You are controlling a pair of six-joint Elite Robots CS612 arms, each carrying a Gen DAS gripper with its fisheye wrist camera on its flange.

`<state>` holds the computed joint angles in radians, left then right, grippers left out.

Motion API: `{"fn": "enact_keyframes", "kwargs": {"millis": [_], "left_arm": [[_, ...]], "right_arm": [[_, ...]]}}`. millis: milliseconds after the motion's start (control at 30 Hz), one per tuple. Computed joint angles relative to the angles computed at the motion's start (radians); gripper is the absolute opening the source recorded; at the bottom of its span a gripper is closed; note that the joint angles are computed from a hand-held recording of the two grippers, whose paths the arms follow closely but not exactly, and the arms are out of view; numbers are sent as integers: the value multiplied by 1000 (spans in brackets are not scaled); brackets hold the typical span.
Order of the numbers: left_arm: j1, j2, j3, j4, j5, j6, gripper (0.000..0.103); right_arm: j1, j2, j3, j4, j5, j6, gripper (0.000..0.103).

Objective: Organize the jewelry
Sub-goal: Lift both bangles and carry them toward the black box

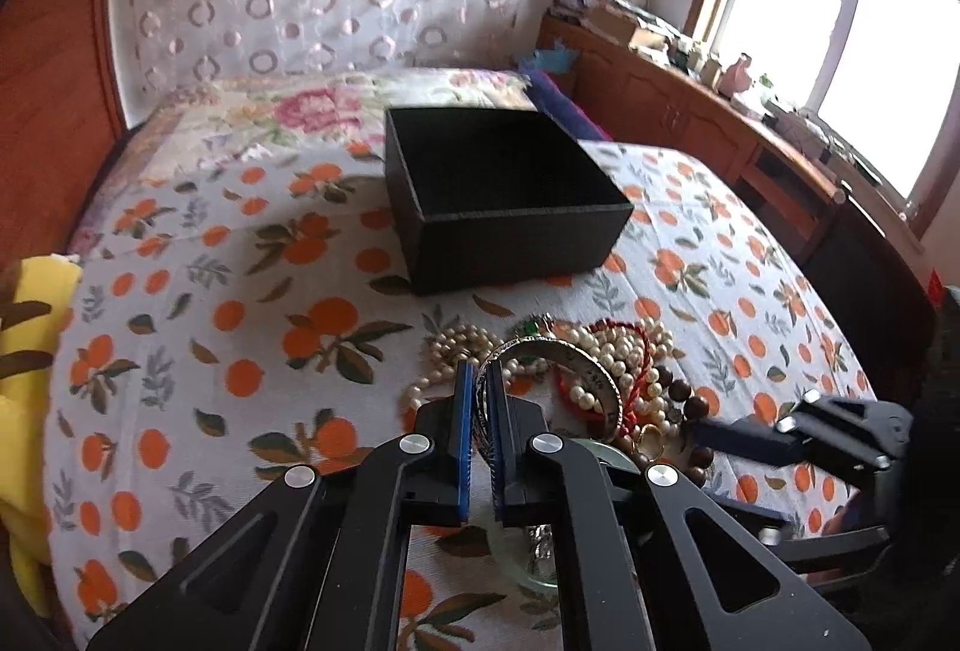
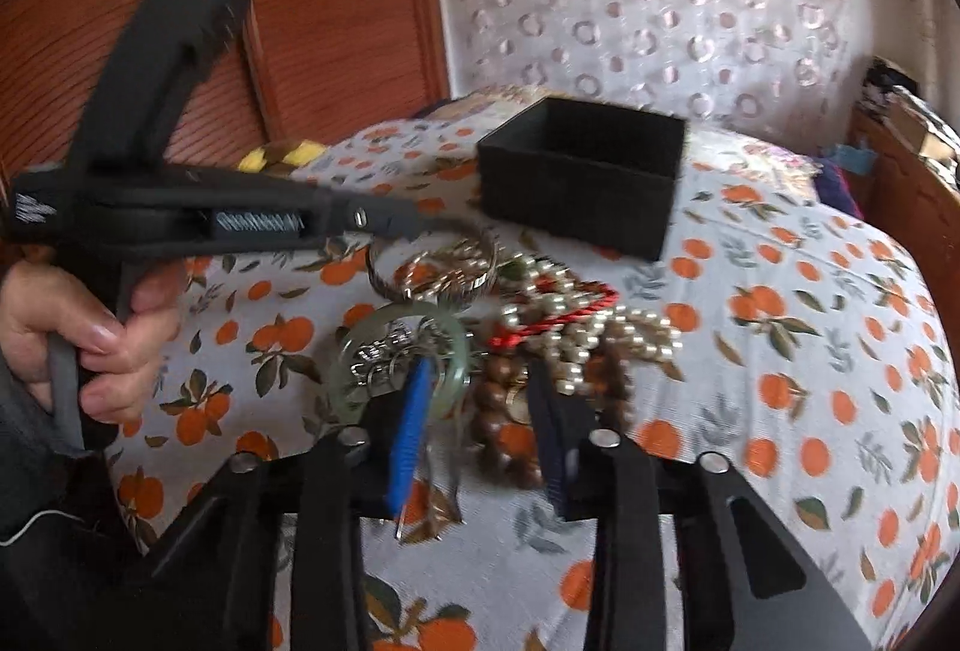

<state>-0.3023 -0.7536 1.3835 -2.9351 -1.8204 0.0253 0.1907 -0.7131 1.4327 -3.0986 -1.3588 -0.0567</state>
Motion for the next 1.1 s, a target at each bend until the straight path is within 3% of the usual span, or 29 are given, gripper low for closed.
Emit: {"fn": "enact_keyframes", "kwargs": {"millis": [133, 533, 600, 767, 1100], "left_arm": [[7, -9, 17, -54, 11, -26, 4], [19, -23, 51, -131, 40, -53, 4], [19, -24, 54, -138, 41, -52, 4], [19, -23, 54, -146, 43, -58, 4], [19, -21, 38, -175, 62, -80, 4]], "right_arm": [[5, 10, -34, 50, 23, -50, 19], [15, 41, -122, 201, -16, -113, 17], [15, 42, -126, 209, -10, -125, 11], [20, 35, -109, 157, -17, -172, 9], [-5, 7, -75, 10, -40, -140, 9]]}}
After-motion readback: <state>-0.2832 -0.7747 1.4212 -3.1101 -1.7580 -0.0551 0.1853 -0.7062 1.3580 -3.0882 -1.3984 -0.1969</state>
